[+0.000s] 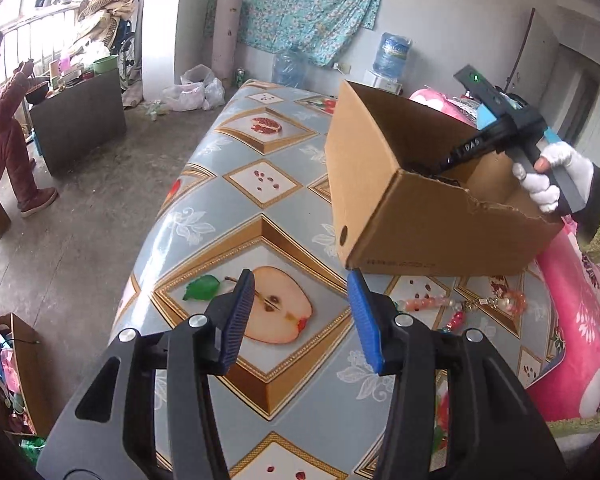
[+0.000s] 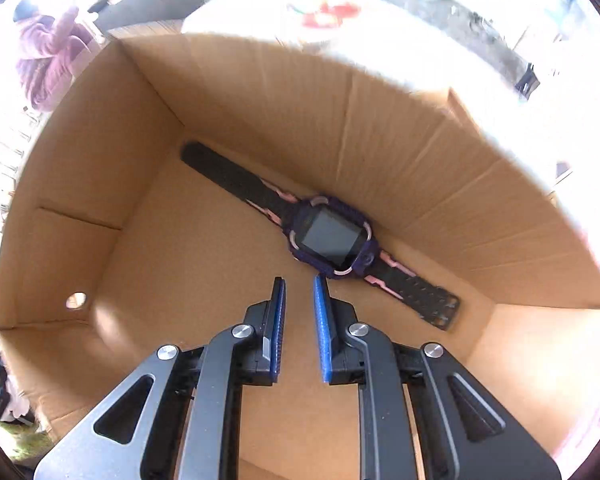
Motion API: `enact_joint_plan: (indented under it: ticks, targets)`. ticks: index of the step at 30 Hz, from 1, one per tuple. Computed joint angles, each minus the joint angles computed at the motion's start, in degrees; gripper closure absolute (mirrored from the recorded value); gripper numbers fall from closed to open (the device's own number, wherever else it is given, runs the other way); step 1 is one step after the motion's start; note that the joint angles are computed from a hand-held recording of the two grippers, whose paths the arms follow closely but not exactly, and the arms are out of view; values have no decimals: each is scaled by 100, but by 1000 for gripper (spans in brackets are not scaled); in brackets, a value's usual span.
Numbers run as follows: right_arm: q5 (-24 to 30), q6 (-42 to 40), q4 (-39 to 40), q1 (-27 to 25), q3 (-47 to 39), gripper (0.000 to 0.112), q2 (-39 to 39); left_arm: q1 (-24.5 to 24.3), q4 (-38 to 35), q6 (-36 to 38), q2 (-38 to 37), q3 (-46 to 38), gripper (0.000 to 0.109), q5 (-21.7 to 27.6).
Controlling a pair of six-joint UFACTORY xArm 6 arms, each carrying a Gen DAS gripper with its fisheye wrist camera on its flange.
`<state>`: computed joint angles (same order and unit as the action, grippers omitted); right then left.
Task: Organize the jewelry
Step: 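Withdraw both tools from the box back toward the bead bracelet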
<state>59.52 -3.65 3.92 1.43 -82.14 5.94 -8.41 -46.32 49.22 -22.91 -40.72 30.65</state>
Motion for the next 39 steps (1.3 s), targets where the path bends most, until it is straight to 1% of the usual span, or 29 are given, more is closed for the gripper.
enact_joint_plan:
  ticks: [1, 4, 5, 6, 8, 9, 10, 12, 14, 17, 18, 19, 20, 21, 22, 23, 25, 26, 27, 28, 30, 32, 34, 35, 39]
  targets:
    - [-193, 154, -144, 110, 375, 94, -457, -42, 6, 13, -71, 75, 62, 10]
    - [-992, 497, -624, 366, 1333, 79, -1747, -317, 388, -225, -124, 240, 61, -177]
    - [-1265, 561, -722, 459, 1725, 69, -2235, -435, 561, -360, -112, 292, 61, -290]
    - [-1551, 641, -795, 570, 2143, 63, -2737, -526, 691, -445, -89, 340, 61, -362]
    - [-1994, 1023, -1056, 850, 2990, 39, -3742, -704, 1078, -759, -6, 404, 61, -524]
    - [-2102, 1395, -1336, 1040, 3392, 31, -4203, -800, 1233, -875, 34, 434, 61, -630]
    - [-2168, 1864, -1676, 1238, 3813, 29, -4652, -898, 1328, -931, 77, 457, 61, -729]
    - [-2067, 3001, -2440, 1720, 4563, 24, -5447, -1083, 1710, -1226, 165, 504, 61, -938]
    - [-1796, 4027, -2879, 2175, 4987, 24, -5799, -1265, 2214, -1559, 230, 601, 61, -1217]
    - [-1198, 5482, -3334, 2925, 5470, 24, -6127, -1450, 3323, -2296, 242, 839, 61, -1597]
    - [-1024, 5870, -3454, 3077, 5596, 24, -6162, -1483, 3644, -2529, 198, 978, 61, -1831]
    - [-888, 6125, -3464, 3179, 5707, 24, -6188, -1497, 4006, -2784, 120, 1112, 60, -1996]
    - [-824, 6308, -3488, 3239, 5834, 24, -6253, -1500, 4279, -2957, 36, 1200, 60, -2040]
    - [-871, 6359, -3507, 3152, 6013, 24, -6375, -1496, 4493, -3086, -58, 1270, 60, -2026]
    - [-869, 6564, -3641, 3218, 6113, 24, -6387, -1499, 4548, -3073, -176, 1344, 60, -1967]
    - [-958, 6698, -3769, 3237, 6134, 24, -6231, -1507, 4485, -2968, -294, 1420, 60, -1902]
    - [-945, 6919, -4062, 3428, 6255, 24, -6184, -1512, 4316, -2726, -612, 1619, 59, -1730]
    - [-1014, 6947, -4214, 3403, 6314, 24, -6129, -1503, 4201, -2578, -764, 1699, 59, -1627]
    - [-1179, 6880, -4266, 3282, 6470, 24, -6168, -1488, 4094, -2449, -925, 1781, 59, -1503]
    - [-1284, 6894, -4280, 3281, 6529, 24, -6153, -1466, 3981, -2336, -1096, 1858, 59, -1358]
    - [-1481, 7076, -4388, 3248, 6684, 24, -6107, -1430, 3742, -2168, -1357, 1976, 59, -1129]
    - [-1641, 7020, -4322, 3120, 6806, 23, -6155, -1366, 3561, -2090, -1596, 2084, 55, -927]
    - [-1652, 7142, -4455, 3090, 6871, 18, -6195, -1305, 3507, -2112, -1713, 2140, 46, -832]
    - [-1716, 7121, -4451, 3033, 6917, 16, -6237, -1267, 3472, -2102, -1751, 2151, 44, -781]
    - [-1860, 7041, -4507, 2937, 7014, 16, -6312, -1109, 3358, -2109, -1653, 2029, 28, -586]
